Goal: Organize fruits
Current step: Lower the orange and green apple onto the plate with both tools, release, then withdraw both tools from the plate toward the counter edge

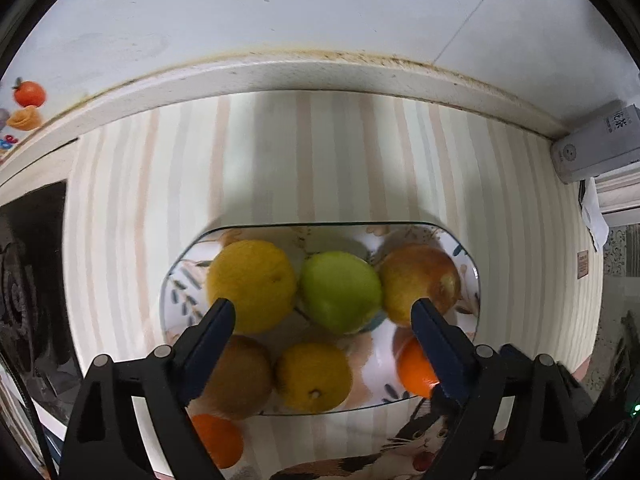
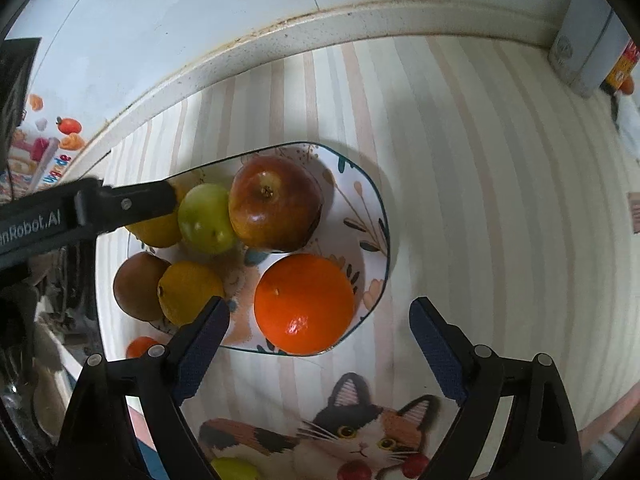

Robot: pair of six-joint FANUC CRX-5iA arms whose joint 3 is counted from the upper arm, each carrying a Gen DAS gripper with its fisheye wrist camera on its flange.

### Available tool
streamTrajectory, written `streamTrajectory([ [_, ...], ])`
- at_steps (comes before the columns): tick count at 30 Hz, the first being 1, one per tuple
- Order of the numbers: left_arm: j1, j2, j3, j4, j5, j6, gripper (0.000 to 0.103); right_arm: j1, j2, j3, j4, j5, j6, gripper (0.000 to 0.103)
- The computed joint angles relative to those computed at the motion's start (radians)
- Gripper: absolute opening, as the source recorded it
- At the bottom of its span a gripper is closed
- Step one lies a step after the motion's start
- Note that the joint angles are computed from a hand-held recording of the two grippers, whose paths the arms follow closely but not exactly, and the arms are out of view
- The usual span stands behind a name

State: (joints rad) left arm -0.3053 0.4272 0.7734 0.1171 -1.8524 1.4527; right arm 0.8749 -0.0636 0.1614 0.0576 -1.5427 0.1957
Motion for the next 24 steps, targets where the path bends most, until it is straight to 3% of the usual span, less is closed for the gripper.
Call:
streamTrajectory([
  [16,0.117,-0.350,-0.367,-0.056,0.145,-0.047,0.090,0.167,0.031,0.094,0.112,-0.165,-0.061,0.094],
  [24,0.160,-0.497,-0.443,-0.045,0.187,-0.091,0.090,0.298,0.050,0.170,0.224,-0.255,-0.126,0.094],
])
